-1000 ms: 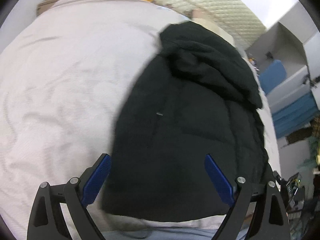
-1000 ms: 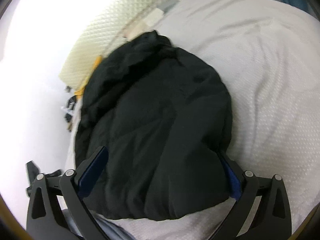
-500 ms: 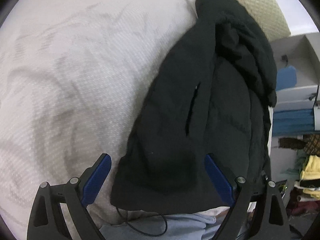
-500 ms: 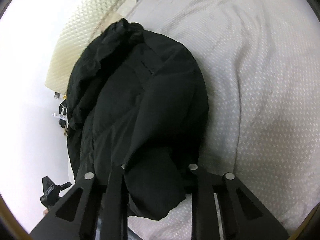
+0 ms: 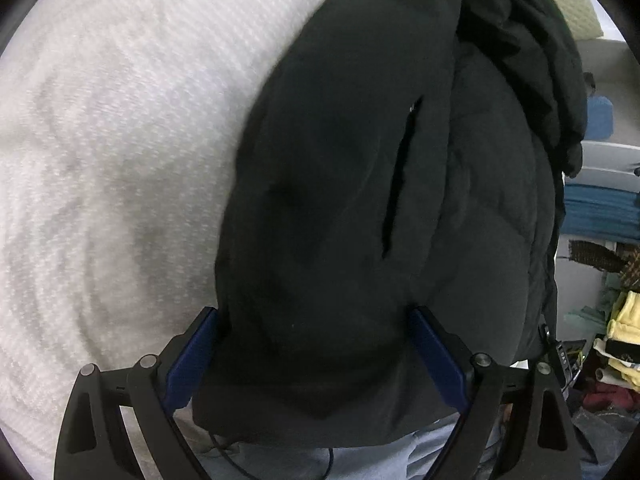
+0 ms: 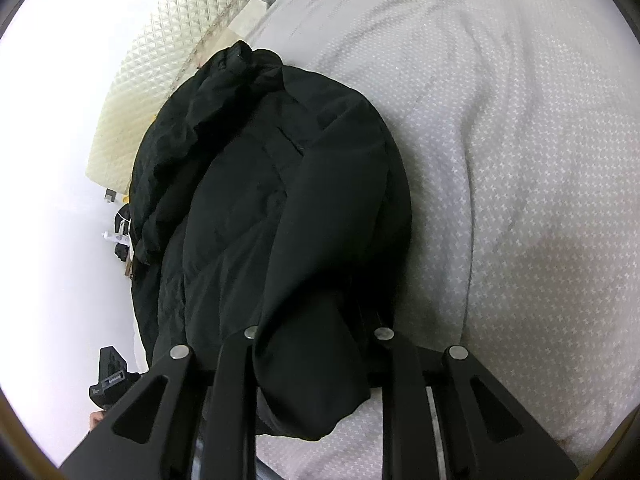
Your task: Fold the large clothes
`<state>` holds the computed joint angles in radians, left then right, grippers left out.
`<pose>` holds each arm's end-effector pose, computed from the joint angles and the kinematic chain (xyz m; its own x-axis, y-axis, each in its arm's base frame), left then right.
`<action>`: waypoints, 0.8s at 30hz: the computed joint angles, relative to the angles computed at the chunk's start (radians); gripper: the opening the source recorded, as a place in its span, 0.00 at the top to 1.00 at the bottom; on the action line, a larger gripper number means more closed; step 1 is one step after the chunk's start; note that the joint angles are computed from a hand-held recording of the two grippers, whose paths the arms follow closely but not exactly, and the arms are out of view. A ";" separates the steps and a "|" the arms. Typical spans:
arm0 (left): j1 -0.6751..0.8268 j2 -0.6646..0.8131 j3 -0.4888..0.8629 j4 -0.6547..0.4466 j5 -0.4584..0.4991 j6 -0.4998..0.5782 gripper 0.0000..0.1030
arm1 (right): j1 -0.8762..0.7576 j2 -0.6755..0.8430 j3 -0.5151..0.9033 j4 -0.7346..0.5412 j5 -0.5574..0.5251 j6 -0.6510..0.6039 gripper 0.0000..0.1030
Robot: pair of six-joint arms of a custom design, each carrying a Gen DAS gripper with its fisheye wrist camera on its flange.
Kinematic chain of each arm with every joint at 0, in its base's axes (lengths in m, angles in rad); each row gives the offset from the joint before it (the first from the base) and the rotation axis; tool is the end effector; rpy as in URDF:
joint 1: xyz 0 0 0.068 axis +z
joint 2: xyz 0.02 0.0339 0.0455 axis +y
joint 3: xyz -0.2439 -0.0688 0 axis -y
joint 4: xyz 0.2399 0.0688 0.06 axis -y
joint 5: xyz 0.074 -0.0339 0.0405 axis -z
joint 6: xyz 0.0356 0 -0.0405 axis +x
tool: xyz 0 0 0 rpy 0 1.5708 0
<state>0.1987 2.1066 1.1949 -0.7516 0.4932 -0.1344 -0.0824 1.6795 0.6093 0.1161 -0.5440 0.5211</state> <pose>0.3260 0.0484 0.0654 -0.9383 -0.3093 0.1547 -0.3456 0.8208 -0.4548 0.2752 -0.0042 0.0891 -0.8186 0.4950 -0.2914 0.2071 0.7275 0.6541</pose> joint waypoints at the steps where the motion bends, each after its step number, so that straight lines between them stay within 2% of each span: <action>1: -0.010 0.008 0.010 -0.005 0.000 0.000 0.08 | 0.001 0.002 0.003 -0.001 0.001 -0.001 0.79; 9: -0.066 0.014 0.014 0.019 0.033 0.005 0.08 | 0.008 0.025 0.024 -0.014 0.012 -0.004 0.77; 16: -0.106 -0.065 -0.039 0.048 -0.112 -0.104 0.06 | -0.007 0.038 0.024 -0.017 0.009 -0.005 0.75; 18: -0.119 -0.071 -0.038 0.045 -0.127 -0.105 0.06 | -0.008 0.041 0.025 -0.019 0.011 -0.005 0.75; 22: -0.147 -0.003 0.020 0.009 -0.076 -0.124 0.05 | -0.006 0.048 0.033 -0.026 0.020 -0.014 0.74; 24: -0.157 0.019 0.041 -0.003 -0.021 -0.106 0.05 | -0.001 0.058 0.043 -0.033 0.028 -0.014 0.74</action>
<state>0.0420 2.1252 1.2356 -0.7543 0.4725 -0.2407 -0.0838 1.7379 0.6523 0.0827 -0.5162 0.5069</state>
